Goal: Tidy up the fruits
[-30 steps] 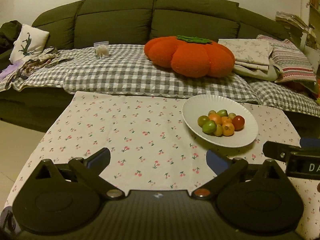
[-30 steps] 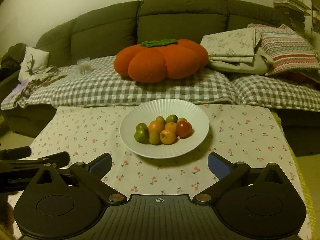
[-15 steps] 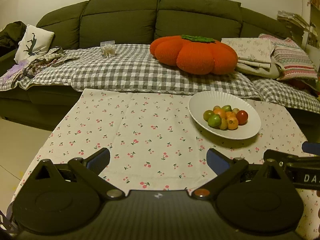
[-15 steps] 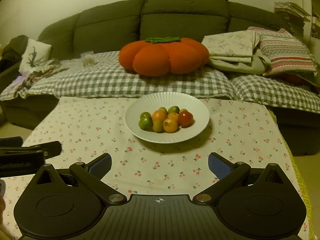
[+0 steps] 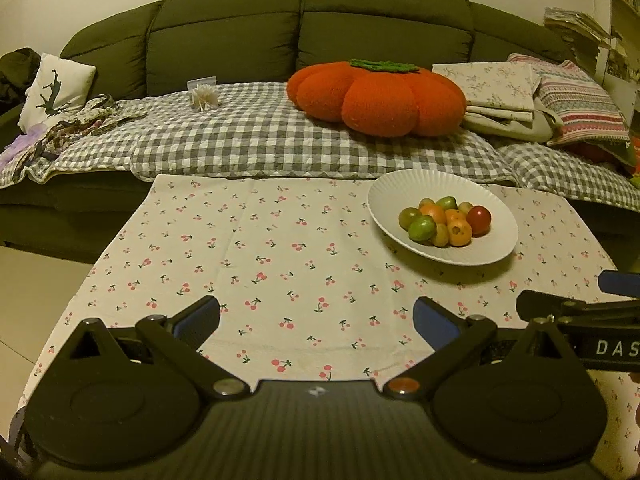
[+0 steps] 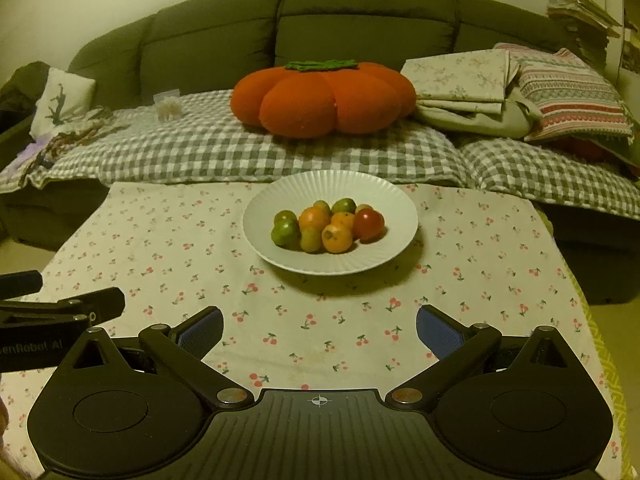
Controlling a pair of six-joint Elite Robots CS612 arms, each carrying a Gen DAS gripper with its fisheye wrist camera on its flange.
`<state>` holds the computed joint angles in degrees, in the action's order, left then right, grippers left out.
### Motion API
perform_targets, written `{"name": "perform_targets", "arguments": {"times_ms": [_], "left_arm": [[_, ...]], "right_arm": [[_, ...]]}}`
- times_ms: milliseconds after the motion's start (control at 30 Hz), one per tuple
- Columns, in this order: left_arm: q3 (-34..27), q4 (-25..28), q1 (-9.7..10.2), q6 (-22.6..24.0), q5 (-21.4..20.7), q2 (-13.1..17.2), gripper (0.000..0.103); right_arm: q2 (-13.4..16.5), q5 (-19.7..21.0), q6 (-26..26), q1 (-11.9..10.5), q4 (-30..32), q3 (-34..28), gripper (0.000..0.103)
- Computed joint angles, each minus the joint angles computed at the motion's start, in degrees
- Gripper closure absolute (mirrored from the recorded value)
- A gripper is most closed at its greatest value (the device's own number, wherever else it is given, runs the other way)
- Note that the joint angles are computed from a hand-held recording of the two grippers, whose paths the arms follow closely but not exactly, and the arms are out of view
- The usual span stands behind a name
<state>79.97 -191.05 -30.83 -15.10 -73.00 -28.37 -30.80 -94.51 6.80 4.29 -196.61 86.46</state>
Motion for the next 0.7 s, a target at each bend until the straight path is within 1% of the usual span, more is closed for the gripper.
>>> {"name": "perform_targets", "arguments": {"times_ms": [700], "left_arm": [[-0.5,0.5,0.08,0.8,-0.6,0.3,0.001]], "right_arm": [[0.2,-0.5,-0.1,0.0,0.5,-0.3,0.0]]}}
